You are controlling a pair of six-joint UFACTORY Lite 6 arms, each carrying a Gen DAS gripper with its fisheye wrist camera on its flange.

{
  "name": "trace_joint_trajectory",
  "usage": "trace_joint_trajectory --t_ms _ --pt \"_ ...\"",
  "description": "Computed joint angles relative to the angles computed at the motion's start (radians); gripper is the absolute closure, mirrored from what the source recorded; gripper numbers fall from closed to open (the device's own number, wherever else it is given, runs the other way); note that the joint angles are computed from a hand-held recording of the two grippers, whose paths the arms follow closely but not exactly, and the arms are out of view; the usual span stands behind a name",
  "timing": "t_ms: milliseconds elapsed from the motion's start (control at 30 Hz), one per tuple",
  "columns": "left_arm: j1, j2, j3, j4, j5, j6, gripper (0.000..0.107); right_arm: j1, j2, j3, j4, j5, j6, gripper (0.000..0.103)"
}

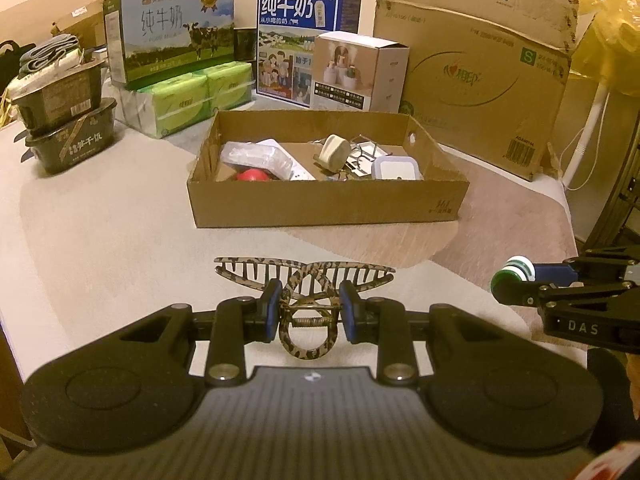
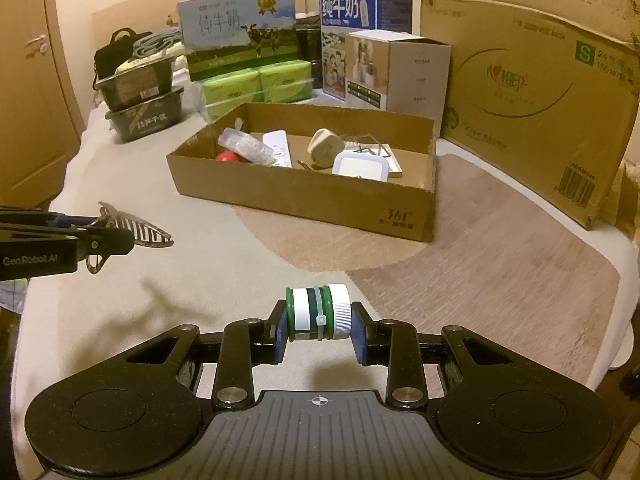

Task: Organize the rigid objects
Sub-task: 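Carry the hair clip with the left tool while the right tool carries the roll to the tray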

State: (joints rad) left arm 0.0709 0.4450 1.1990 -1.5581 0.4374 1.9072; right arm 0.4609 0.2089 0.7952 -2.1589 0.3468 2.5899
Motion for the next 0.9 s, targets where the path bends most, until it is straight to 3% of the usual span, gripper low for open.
trace_joint_trajectory --t_ms 567,900 --pt "-0.006 0.055 0.121 0.154 0.027 -0.128 0.080 -0.024 0.001 0.014 -0.015 -0.020 -0.009 0.071" --pt "-0.007 0.167 0.348 0.347 0.074 -0.311 0.080 -0.127 0.025 0.120 -0.003 -0.102 -0.137 0.071"
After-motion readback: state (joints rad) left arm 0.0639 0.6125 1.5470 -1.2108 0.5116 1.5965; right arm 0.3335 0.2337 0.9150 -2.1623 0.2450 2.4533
